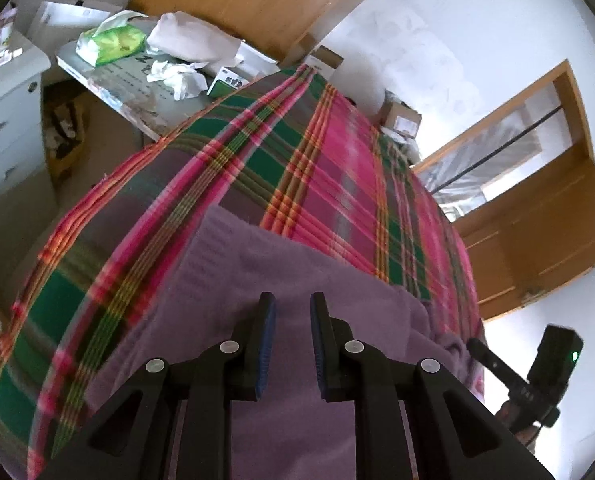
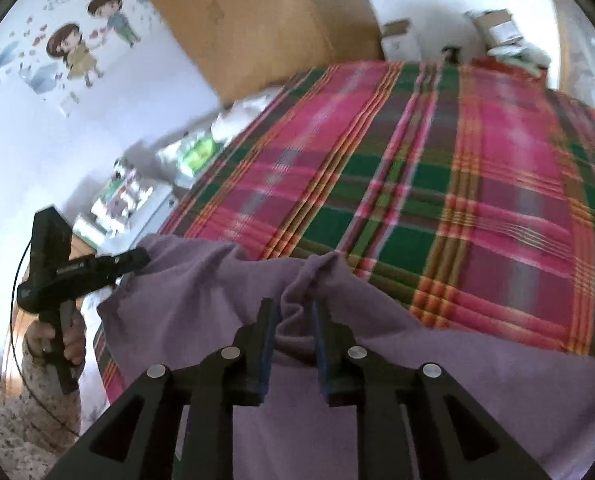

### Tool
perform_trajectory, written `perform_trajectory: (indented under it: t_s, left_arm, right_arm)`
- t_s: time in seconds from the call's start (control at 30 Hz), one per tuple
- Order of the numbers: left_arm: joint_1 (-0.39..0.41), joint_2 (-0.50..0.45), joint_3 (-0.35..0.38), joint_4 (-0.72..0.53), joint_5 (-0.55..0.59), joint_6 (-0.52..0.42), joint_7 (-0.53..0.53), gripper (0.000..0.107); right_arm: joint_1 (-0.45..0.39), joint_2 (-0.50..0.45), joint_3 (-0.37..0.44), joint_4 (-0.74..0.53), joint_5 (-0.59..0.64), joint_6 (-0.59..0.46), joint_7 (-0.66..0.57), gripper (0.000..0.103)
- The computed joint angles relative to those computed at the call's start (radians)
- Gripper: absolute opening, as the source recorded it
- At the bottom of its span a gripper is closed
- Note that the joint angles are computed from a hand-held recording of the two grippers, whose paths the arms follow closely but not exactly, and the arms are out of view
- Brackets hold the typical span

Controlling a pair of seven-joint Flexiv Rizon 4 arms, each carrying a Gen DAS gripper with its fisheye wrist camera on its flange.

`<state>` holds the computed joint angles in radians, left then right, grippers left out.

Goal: Fold clothes

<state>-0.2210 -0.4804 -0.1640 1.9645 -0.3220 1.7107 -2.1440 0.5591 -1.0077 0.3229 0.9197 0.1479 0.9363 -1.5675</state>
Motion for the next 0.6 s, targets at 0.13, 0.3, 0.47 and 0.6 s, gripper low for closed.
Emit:
perform_trajectory:
  t_s: [0.13, 0.3, 0.47, 0.6]
  left_arm:
    - [-0.010, -0.027, 0.032, -0.049, -0.005, -0.061, 0.010, 0.017]
    - [0.038, -0.055, -0.015, -0.079, -0.020, -0.099, 0.040, 0.017]
    - [0.053, -0.071, -0.026, -0.101, -0.036, -0.126, 0.061, 0.017]
    - [0.055, -0.074, -0.028, -0.106, -0.046, -0.135, 0.069, 0.017]
  right_arm:
    - [0.001, -0.077, 0.018, -0.165, 0.001, -0.184, -0.040, 0.025]
    - [0.027, -0.155, 0.002, -0.337, 0.039, -0.371, -0.084, 0.027]
    - [0.040, -0.210, -0.022, -0.460, 0.092, -0.479, -0.100, 0.020]
    - [0.041, -0.242, -0.035, -0.537, 0.139, -0.499, -0.107, 0.007]
